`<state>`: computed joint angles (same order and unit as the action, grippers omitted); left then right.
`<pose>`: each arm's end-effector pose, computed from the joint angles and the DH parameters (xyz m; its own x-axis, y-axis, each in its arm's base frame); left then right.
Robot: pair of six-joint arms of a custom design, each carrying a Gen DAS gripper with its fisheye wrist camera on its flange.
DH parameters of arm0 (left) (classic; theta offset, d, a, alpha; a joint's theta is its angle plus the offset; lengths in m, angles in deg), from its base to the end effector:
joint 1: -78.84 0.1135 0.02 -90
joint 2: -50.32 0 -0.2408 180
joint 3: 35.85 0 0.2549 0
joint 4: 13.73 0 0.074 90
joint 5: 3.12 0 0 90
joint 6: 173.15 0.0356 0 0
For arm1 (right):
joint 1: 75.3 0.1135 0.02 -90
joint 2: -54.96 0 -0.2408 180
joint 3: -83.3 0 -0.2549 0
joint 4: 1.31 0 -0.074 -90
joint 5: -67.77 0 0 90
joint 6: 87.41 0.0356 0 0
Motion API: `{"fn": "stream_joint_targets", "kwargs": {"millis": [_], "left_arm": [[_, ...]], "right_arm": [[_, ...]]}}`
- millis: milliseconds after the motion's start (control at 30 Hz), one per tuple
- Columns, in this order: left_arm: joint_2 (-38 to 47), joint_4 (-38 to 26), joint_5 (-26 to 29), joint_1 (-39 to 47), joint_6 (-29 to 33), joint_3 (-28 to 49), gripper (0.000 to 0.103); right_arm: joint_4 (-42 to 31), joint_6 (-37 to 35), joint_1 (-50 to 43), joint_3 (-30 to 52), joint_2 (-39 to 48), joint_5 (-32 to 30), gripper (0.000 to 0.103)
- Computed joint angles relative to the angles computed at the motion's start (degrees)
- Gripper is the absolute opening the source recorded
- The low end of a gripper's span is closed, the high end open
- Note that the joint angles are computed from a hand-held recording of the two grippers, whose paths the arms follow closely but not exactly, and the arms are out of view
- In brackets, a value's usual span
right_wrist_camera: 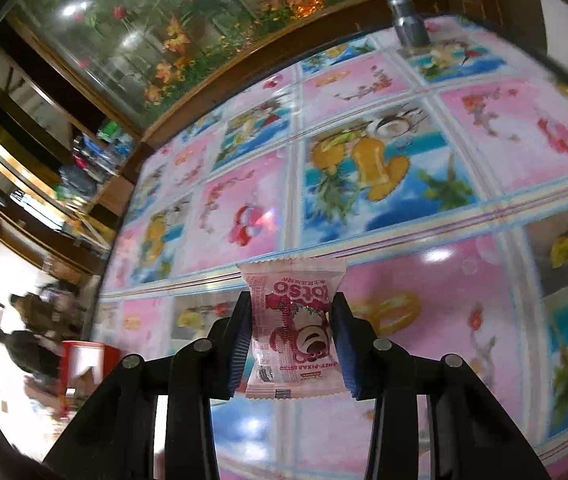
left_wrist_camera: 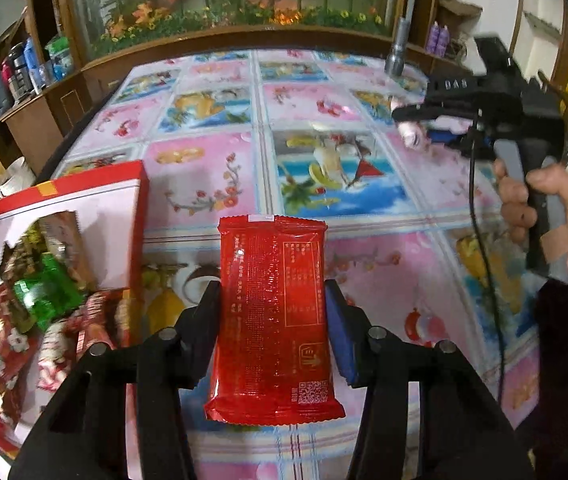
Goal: Organize snacks
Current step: 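Carry the red packet and pink candy over the tray with both tools, then open both tools to drop the red packet and pink candy into the tray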
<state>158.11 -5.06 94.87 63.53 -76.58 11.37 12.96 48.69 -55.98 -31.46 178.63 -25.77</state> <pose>0.2748 -0.0804 0.0348 -0.7146 0.3131 -0.6255 0.4288 0.9026 -0.0381 0.3442 0.1230 0.0204 -0.7239 0.5083 -0.4664 0.2158 0.8090 0.5467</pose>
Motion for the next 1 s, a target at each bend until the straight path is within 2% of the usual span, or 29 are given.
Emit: {"fn": "stream_joint_targets", "kwargs": {"millis": [200,367,433,533,733,900,1000], "left_arm": [[-10.09,2.90,2.76,7.06,2.17,-7.81,0.048],[-12.52,4.14,5.66,15.90,4.81,-10.03,0.048],[-11.15,5.67,6.16,20.19,5.96,-9.86,0.048],[-8.12,6.89,7.50,25.56,6.78,-8.47,0.048],[-4.47,11.24,8.16,34.03,8.91,-7.45,0.048],[-0.38,12.21,8.86,38.31,10.23,-4.56,0.048],[2.76,12.74,7.99,38.49,10.16,-2.00,0.048]], "right_arm": [[10.51,3.16,1.35,-2.30,1.67,-7.51,0.039],[12.71,2.36,9.70,-0.57,1.84,-3.39,0.038],[12.72,1.75,13.62,0.84,1.85,-0.55,0.038],[15.50,2.18,19.83,4.94,4.84,0.44,0.038],[10.11,0.54,28.58,23.40,14.84,0.19,0.038],[-0.49,-0.07,31.92,42.91,25.32,-1.93,0.038],[-5.41,-1.39,32.94,51.47,29.75,-1.68,0.038]]}}
